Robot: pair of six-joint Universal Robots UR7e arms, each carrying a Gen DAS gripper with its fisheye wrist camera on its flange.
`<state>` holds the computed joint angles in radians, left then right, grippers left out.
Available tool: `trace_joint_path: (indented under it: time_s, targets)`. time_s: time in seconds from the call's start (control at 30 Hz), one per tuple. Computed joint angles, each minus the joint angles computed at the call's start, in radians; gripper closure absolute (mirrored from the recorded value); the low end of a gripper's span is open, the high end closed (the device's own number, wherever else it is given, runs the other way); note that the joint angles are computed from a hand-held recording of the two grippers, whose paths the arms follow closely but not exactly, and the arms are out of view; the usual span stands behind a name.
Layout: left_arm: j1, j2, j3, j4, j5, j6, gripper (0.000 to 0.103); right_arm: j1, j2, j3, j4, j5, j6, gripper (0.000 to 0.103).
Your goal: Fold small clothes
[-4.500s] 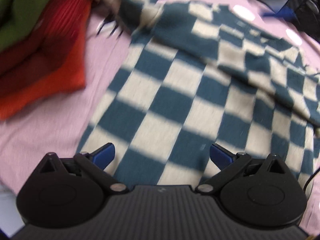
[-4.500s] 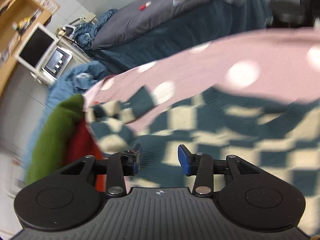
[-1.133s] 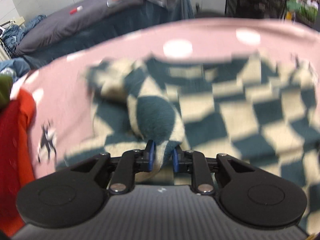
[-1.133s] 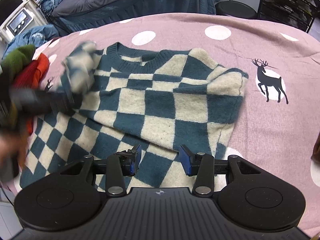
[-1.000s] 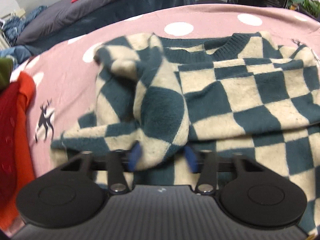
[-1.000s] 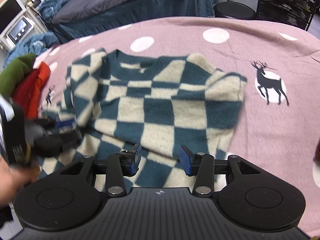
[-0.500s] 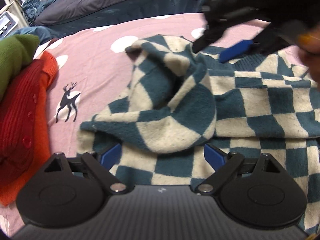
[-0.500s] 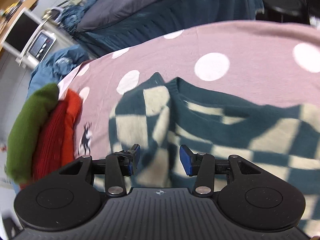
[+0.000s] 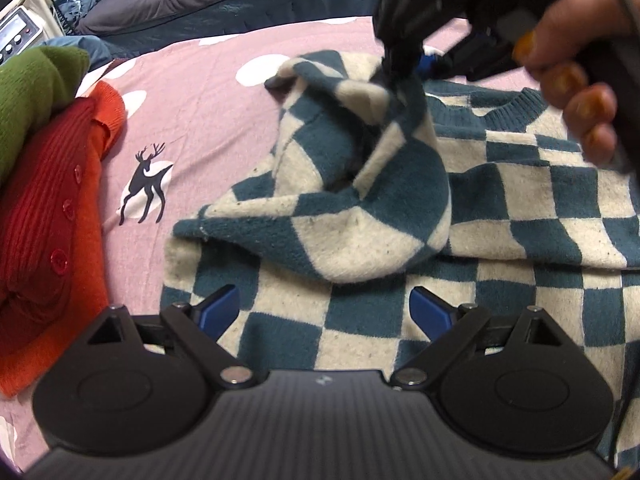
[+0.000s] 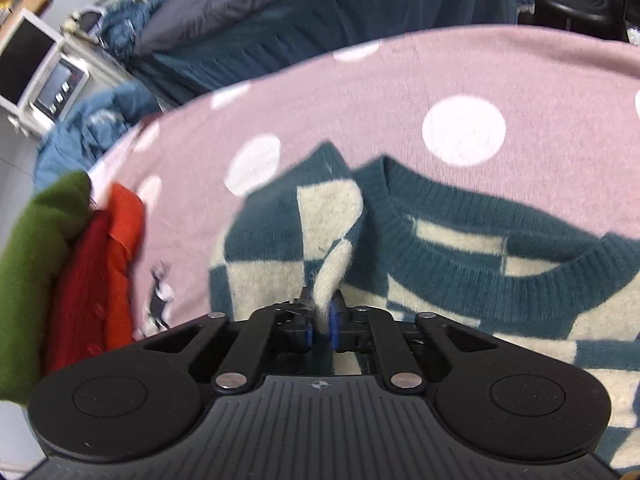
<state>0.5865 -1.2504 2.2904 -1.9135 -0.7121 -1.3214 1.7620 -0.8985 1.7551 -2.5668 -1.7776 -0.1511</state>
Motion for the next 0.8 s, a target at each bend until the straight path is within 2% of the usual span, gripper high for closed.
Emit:
trace_joint_path:
  time_s: [0.23,0.4,0.53,0.6,0.67,0.7,0.73,0.8]
  targets:
    - [0.004,0.018,-0.012,-0.003,-0.005,0.015,0.010,0.017,-0.073,0.042,-0.129,0.047,-0.034,0.092]
    - [0.012,0.030,-0.018,-0.010,-0.013,0.027,0.010,0.032,-0.167,0.134,-0.282,0.069,-0.126,0.092]
    - [0.020,0.040,-0.021,-0.016,-0.016,0.039,0.010,0.044,-0.247,0.246,-0.435,0.040,-0.212,0.092]
    - [0.025,0.043,-0.022,-0.019,-0.020,0.045,0.010,0.039,-0.285,0.306,-0.470,0.032,-0.244,0.092]
    - [0.028,0.046,-0.022,-0.015,-0.022,0.045,0.010,0.030,-0.328,0.367,-0.468,0.016,-0.248,0.091]
    - [0.029,0.046,-0.021,-0.009,-0.024,0.042,0.010,0.024,-0.348,0.391,-0.433,0.001,-0.245,0.084]
    - [0.030,0.044,-0.018,-0.005,-0.028,0.039,0.010,0.015,-0.366,0.402,-0.360,-0.009,-0.241,0.077]
    - [0.031,0.036,-0.013,0.013,-0.040,0.021,0.010,-0.009,-0.398,0.427,-0.238,-0.021,-0.212,0.075]
